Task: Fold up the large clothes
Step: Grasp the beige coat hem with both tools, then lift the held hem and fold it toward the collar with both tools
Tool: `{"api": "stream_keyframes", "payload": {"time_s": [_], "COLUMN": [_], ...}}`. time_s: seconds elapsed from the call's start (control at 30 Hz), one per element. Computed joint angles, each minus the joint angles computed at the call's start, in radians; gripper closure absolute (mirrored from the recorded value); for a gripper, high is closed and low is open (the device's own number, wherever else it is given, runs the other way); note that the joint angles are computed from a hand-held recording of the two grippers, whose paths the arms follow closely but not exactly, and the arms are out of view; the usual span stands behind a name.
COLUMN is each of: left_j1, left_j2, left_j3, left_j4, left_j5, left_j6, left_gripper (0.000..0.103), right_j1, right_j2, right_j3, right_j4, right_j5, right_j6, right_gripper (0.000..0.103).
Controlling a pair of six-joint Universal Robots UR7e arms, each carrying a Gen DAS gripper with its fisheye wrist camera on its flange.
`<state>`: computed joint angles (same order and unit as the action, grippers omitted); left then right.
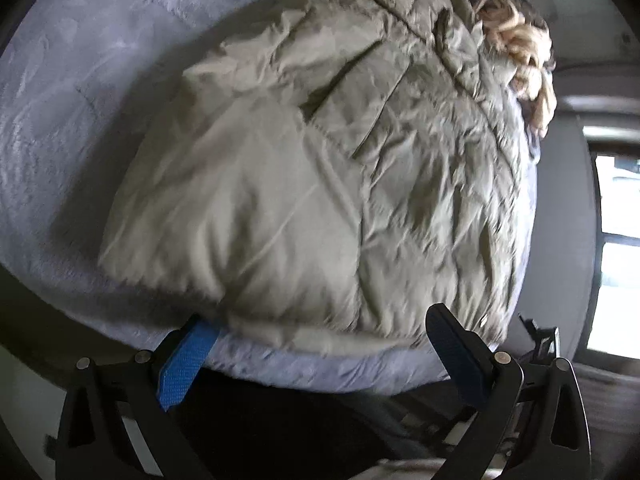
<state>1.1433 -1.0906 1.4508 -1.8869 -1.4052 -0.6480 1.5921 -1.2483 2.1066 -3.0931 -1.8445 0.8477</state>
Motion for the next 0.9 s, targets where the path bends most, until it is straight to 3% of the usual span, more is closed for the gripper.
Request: {"api": "stream_keyframes", "payload": {"time_s": [0.2,0.3,0.33,0.4,0.43,0.47,0.5,0.57,0.6,0.7,0.77,0.8,0.9], "left_j1": [-0.001,-0.006,-0.008,-0.014,-0.016,-0.018,-0.019,-0.02,-0.021,-0.025,-0.028,-0.03,-0.033], "left_j2": [0.024,0.028,0.029,0.042,0.044,0.05,0.05,0.042,0.037,0.035,0.04,0.043,0.046], "left_j3": [-0.011,-0.008,-0.01,-0.031,-0.037,-0.05,-0.056,-0.059,-0.059,-0.074,-0.085,-0.092,-0.104], "left_j4": [-0.065,-0.108,-0.113,-0.096,-0.089,-0.075,-0.065,-0.077,-0.086,-0.093,-0.089,-0.085,-0.076], "left_j5": [0.033,0.044,0.046,0.056,0.063,0.074,0.082,0.086,0.085,0.082,0.086,0.089,0.099], "left_j6": [-0.013,-0.011,-0.006,0.014,0.022,0.038,0.048,0.074,0.083,0.118,0.138,0.147,0.171], "left_gripper": [0.0,0.005,0.01,0.038,0.047,0.068,0.082,0.083,0.088,0.088,0.088,0.088,0.088], "right_j1": [-0.04,-0.041,-0.039,-0.04,-0.042,-0.042,-0.043,-0.044,-0.042,-0.041,-0.051,-0.05,-0.029], "right_j2": [0.051,0.047,0.044,0.04,0.031,0.03,0.027,0.015,0.009,-0.008,-0.012,-0.015,-0.016], "right_j3": [-0.004,-0.029,-0.04,-0.05,-0.051,-0.051,-0.05,-0.046,-0.044,-0.04,-0.033,-0.033,-0.053], "right_j4": [-0.225,-0.17,-0.136,-0.099,-0.079,-0.075,-0.071,-0.058,-0.05,-0.018,-0.014,0.0,0.051], "right_j5": [0.165,0.178,0.175,0.178,0.179,0.178,0.18,0.177,0.169,0.148,0.157,0.148,0.088], "right_j6": [0.023,0.0,-0.012,-0.022,-0.025,-0.026,-0.028,-0.038,-0.042,-0.037,-0.027,-0.022,-0.042], "right_gripper": [0.011,0.011,0.011,0.011,0.011,0.011,0.011,0.013,0.016,0.048,0.08,0.088,0.095]}}
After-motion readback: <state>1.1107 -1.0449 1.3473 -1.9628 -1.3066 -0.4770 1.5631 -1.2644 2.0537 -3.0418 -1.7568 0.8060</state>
